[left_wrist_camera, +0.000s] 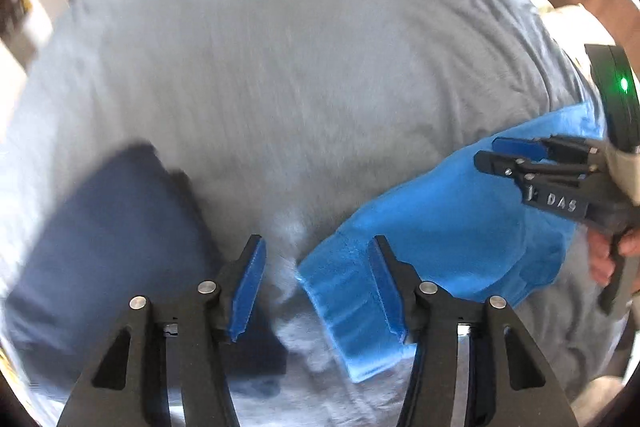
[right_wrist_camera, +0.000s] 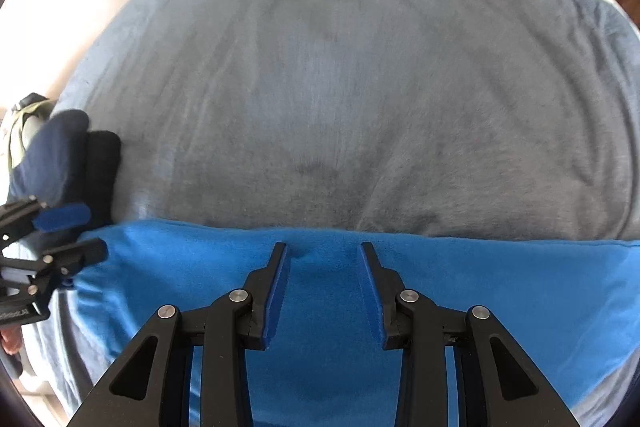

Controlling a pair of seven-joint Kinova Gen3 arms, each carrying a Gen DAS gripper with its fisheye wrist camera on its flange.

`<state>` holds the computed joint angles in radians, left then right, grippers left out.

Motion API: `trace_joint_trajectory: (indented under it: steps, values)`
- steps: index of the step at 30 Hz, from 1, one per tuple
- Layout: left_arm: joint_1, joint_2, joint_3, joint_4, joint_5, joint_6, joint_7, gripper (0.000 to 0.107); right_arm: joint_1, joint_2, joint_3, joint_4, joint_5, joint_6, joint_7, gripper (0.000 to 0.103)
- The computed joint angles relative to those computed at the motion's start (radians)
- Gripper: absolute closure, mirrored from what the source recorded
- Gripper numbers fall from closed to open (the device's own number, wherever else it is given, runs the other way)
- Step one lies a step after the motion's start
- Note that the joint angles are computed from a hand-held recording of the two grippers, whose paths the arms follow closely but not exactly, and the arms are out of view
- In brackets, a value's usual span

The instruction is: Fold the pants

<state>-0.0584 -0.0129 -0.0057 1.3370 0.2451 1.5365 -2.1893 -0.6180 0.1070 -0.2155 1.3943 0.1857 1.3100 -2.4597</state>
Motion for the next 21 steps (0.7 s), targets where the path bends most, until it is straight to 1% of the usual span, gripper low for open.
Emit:
trace_joint_trajectory:
  steps: [3,6,8,10,12,14,18,21]
  values:
    - [-0.020,-0.049,-0.030,0.000,0.057,0.034,-0.053,0.052,-0.018,-0.053,-0.013,-0.003,0.035,0.015,-0.047,0.068]
    - [-0.034,-0.094,-0.056,0.026,0.087,0.070,-0.055,0.050,-0.027,-0.110,-0.046,0.005,0.067,0.030,-0.104,0.067]
    - [-0.037,-0.122,-0.063,0.056,0.087,0.082,-0.036,0.050,-0.031,-0.144,-0.075,0.011,0.089,0.043,-0.154,0.051]
    - [-0.044,-0.163,-0.081,0.104,0.087,0.085,-0.019,0.051,-0.039,-0.184,-0.116,0.021,0.115,0.071,-0.233,0.050]
    - [-0.039,-0.218,-0.074,0.160,0.059,0.071,0.006,0.051,-0.055,-0.199,-0.174,0.013,0.144,0.139,-0.287,0.050]
    - [-0.026,-0.264,-0.074,0.205,0.029,0.048,0.009,0.051,-0.066,-0.212,-0.215,0.017,0.141,0.189,-0.329,0.050]
    - [0.011,-0.354,-0.067,0.307,-0.042,-0.018,-0.013,0.050,-0.085,-0.246,-0.249,0.059,0.090,0.207,-0.360,0.050]
    - [0.035,-0.372,-0.078,0.357,-0.078,-0.064,-0.046,0.051,-0.083,-0.267,-0.259,0.106,0.061,0.184,-0.364,0.050]
